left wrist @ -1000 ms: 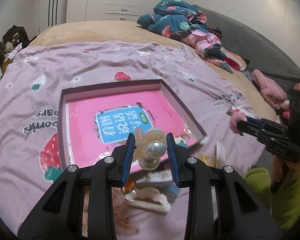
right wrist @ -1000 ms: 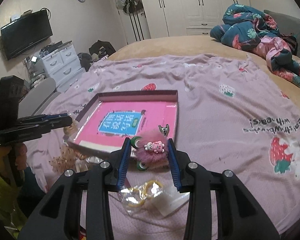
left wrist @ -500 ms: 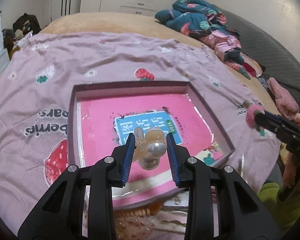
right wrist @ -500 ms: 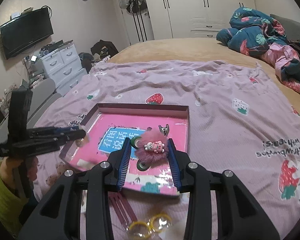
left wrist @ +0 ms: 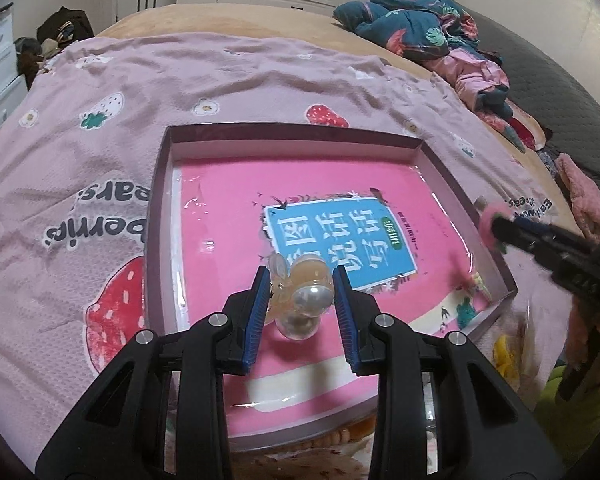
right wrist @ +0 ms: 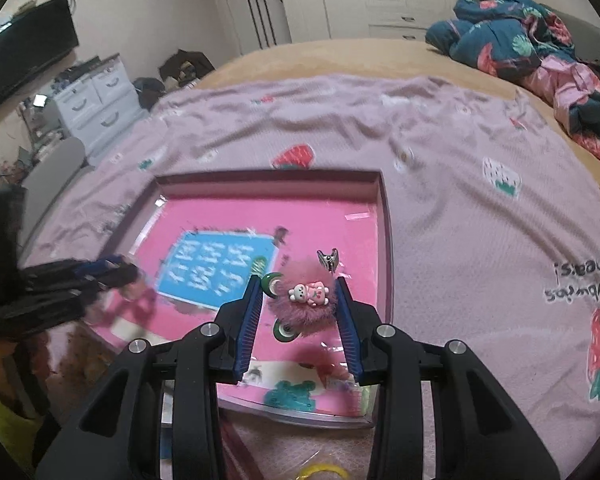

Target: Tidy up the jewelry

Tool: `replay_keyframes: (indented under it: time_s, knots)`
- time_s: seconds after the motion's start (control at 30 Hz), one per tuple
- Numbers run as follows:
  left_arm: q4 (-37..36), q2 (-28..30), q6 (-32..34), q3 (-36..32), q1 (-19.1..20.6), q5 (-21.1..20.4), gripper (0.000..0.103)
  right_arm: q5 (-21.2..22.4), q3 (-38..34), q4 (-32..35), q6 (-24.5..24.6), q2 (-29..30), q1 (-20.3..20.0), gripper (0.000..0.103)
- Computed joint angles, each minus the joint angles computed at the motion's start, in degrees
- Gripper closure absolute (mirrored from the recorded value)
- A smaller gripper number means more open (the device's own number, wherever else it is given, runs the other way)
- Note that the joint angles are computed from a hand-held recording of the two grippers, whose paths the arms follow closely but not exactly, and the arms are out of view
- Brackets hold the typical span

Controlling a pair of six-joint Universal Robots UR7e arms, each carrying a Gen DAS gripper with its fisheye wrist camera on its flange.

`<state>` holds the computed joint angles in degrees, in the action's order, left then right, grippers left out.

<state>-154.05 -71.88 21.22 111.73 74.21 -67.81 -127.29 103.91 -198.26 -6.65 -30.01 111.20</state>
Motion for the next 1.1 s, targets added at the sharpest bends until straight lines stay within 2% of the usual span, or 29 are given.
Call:
replay_keyframes:
  time_s: [0.53, 0.7, 0.83, 0.93, 1.1]
  knots:
    - [-1.08, -3.56, -0.93, 1.57, 0.87, -0.39, 0.079, -3.85, -0.40, 1.05, 2.59, 3.08, -0.91, 0.065]
    - [-0.32, -5.67, -2.35, 2.71, 0.36, -0.68, 0.076, -3.53, 1.33, -1.94, 3.23, 2.45, -0.52, 0.047]
    - [-0.99, -7.75, -3.09, 4.19, 0.03, -1.75, 0.071, -3.84, 3.29, -4.84, 3.64, 1.30, 0.19, 0.041]
    - [-1.25, -9.35, -3.88, 5.18, -0.30, -2.14, 0.069, -3.96, 5.24, -7.93, 3.60, 0.13, 1.06, 0.032]
    - [-2.05, -12.11, -4.56, 6.59, -1.14, -2.19, 0.059, -4.88, 7.76, -11.94, 3.54, -1.79, 2.59, 0.023]
